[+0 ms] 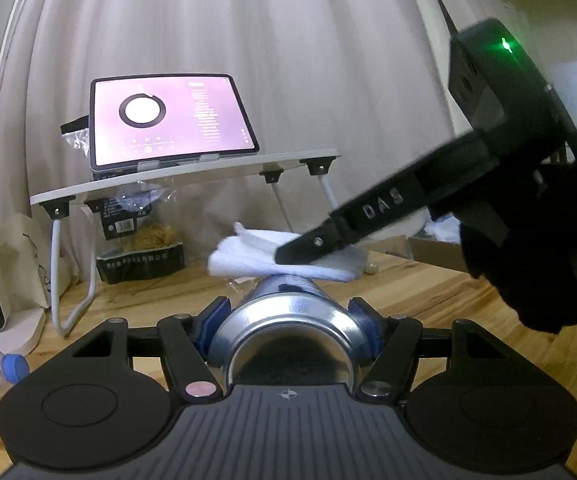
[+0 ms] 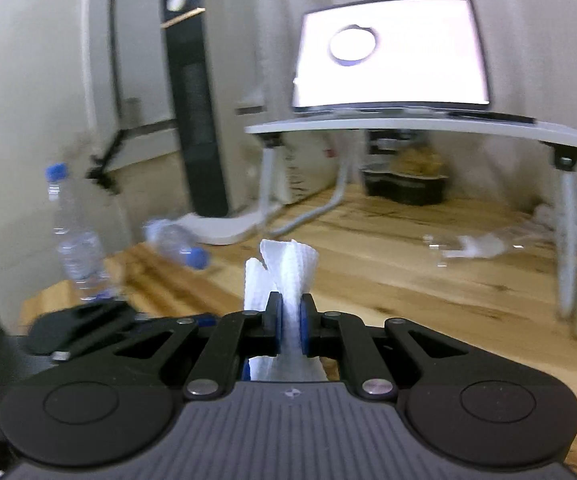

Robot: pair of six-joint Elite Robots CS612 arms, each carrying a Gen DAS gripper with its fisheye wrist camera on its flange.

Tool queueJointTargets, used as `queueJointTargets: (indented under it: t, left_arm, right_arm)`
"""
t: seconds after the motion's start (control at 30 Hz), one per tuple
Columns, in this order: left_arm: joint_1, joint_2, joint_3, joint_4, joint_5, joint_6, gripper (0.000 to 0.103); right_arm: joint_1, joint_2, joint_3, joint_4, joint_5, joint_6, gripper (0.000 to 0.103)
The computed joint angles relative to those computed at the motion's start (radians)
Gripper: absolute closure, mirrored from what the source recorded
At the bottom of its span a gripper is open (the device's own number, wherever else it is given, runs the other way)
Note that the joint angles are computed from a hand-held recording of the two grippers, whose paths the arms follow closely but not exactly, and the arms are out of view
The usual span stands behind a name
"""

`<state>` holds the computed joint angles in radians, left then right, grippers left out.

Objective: Clean container
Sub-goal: 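Wipe the can again with the towel while the left gripper holds it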

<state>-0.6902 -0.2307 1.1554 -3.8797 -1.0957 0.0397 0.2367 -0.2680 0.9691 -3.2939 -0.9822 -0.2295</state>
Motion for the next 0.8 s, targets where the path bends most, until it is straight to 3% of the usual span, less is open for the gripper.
queueJointTargets:
  t: [0.1, 0.33, 0.4, 0.53, 0.67, 0.8]
  left_arm:
    - [0.000, -0.001, 0.001, 0.002, 0.003, -0.007, 0.036]
    - [0.000, 0.001, -0.001, -0.003, 0.008, -0.002, 0.036]
    - [-0.001, 0.001, -0.001, -0.005, 0.009, -0.001, 0.036]
    - [-0.001, 0.002, -0.002, -0.008, 0.012, 0.002, 0.036]
    - [-0.001, 0.002, -0.002, -0.009, 0.014, 0.000, 0.036]
    - [0.000, 0.001, -0.001, -0.009, 0.018, -0.012, 0.036]
  right_arm:
    - [-0.005, -0.002, 0.011, -0.001, 0.017, 0.012, 0.091]
    - [-0.020, -0.070, 0.142, 0.019, 0.207, -0.056, 0.091]
    - [-0.021, -0.084, 0.168, 0.021, 0.230, -0.078, 0.091]
    - [-0.021, -0.065, 0.147, -0.027, 0.163, -0.035, 0.091]
    - [-0.016, -0.016, 0.067, -0.059, 0.023, 0.066, 0.091]
    - [-0.011, -0.001, 0.045, -0.060, -0.002, 0.074, 0.091]
